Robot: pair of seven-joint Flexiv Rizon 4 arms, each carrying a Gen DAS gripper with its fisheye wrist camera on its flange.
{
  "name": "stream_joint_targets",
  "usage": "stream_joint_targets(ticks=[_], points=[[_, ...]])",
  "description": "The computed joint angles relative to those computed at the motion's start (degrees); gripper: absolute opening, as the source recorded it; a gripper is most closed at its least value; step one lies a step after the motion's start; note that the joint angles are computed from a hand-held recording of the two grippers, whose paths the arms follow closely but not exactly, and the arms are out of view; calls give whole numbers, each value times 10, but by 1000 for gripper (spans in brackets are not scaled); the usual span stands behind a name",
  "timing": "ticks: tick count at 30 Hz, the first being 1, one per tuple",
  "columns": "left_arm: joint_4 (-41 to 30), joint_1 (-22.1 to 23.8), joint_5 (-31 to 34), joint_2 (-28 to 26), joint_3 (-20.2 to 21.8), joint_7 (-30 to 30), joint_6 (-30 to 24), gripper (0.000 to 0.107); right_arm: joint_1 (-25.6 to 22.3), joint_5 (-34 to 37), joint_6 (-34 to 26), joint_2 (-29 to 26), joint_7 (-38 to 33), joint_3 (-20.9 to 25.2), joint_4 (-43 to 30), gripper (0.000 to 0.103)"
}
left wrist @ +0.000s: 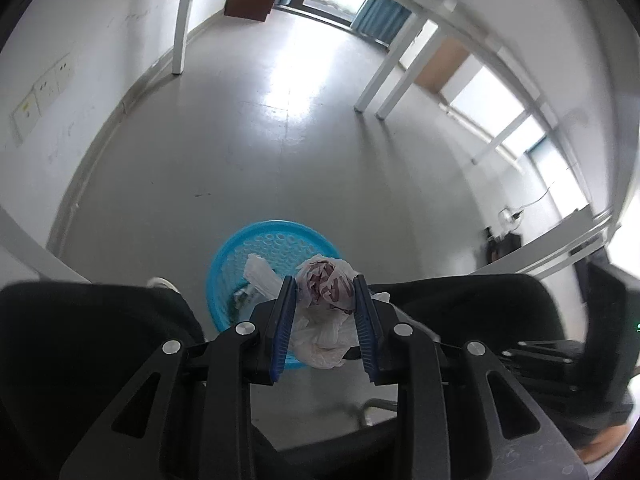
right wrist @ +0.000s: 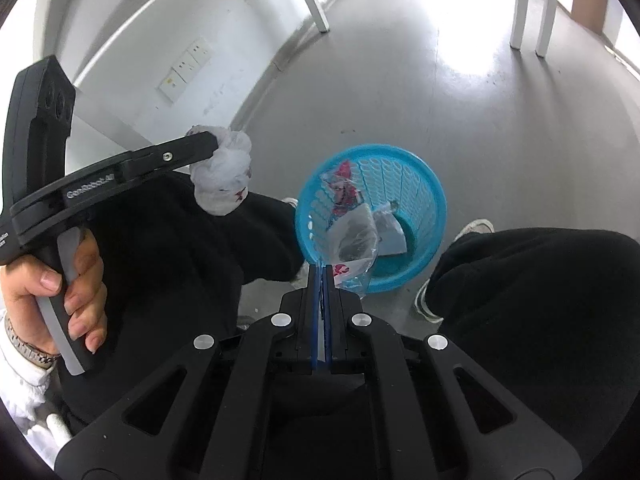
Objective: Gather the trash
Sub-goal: 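Carry the tissue and bottle down over the blue wastebasket with both tools, then open both tools to drop the tissue and bottle into the wastebasket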
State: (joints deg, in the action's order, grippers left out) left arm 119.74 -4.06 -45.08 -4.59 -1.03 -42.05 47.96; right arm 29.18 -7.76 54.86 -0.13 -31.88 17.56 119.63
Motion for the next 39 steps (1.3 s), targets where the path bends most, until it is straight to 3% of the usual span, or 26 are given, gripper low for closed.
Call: stream_joint_targets(ticks=[6, 10, 21, 33, 39], points=[[-35, 2, 68, -40, -5, -46, 2, 28, -9, 28, -16, -54, -21, -16, -35, 1], [-69, 12, 115, -69, -5, -99, -39, 28, -13, 27, -19, -99, -18, -25, -59, 1], [-143, 23, 155, -153, -21, -181, -80, 28, -35, 65, -44, -199, -64, -34, -126, 1], [-223, 14, 219, -235, -25, -283, -104, 28, -58, 91, -71, -268, -84, -40, -170, 2], [-255, 16, 207, -269, -37, -317, -125, 28, -78, 122, -75, -296, -88, -38, -184, 2]])
